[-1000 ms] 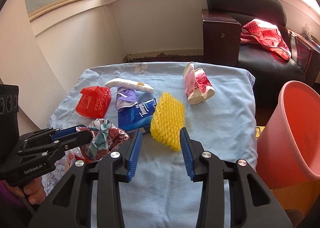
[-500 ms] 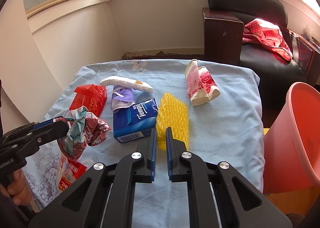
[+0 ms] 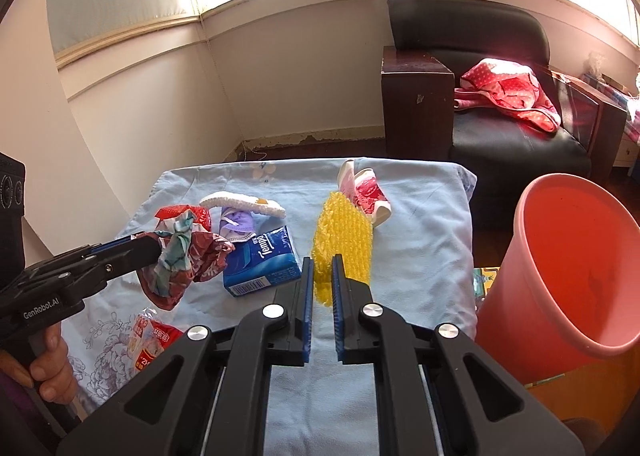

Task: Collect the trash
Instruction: 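Carry both items over the bucket and open both grippers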

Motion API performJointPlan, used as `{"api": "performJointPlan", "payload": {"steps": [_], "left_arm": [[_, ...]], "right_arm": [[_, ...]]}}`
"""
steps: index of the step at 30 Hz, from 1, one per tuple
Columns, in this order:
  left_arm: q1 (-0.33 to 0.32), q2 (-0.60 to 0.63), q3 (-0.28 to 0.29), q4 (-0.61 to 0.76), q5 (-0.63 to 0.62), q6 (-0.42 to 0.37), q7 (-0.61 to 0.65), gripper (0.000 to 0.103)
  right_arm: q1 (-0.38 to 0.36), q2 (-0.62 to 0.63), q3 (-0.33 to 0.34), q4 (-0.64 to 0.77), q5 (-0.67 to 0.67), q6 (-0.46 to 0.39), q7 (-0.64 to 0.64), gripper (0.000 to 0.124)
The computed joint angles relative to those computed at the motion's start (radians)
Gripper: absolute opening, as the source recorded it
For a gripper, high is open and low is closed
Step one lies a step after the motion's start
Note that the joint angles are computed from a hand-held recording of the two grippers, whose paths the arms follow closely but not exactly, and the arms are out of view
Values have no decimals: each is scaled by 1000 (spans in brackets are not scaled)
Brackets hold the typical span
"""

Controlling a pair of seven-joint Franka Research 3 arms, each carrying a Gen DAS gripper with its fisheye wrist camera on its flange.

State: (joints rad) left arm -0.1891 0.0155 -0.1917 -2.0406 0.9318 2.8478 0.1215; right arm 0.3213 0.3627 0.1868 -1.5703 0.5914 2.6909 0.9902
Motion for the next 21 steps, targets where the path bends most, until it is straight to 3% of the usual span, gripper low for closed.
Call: {"api": "performJointPlan", "payload": {"steps": [13,21], "left_arm": [[-70,144,15,202,-33,-13,105,23],[-154,286,48,405,-78,-10,235,23]], "right_arm": [[-67,-59,-15,-66,87,112,0,9],[-98,-80,-43,-98,106,162,28,9]]}}
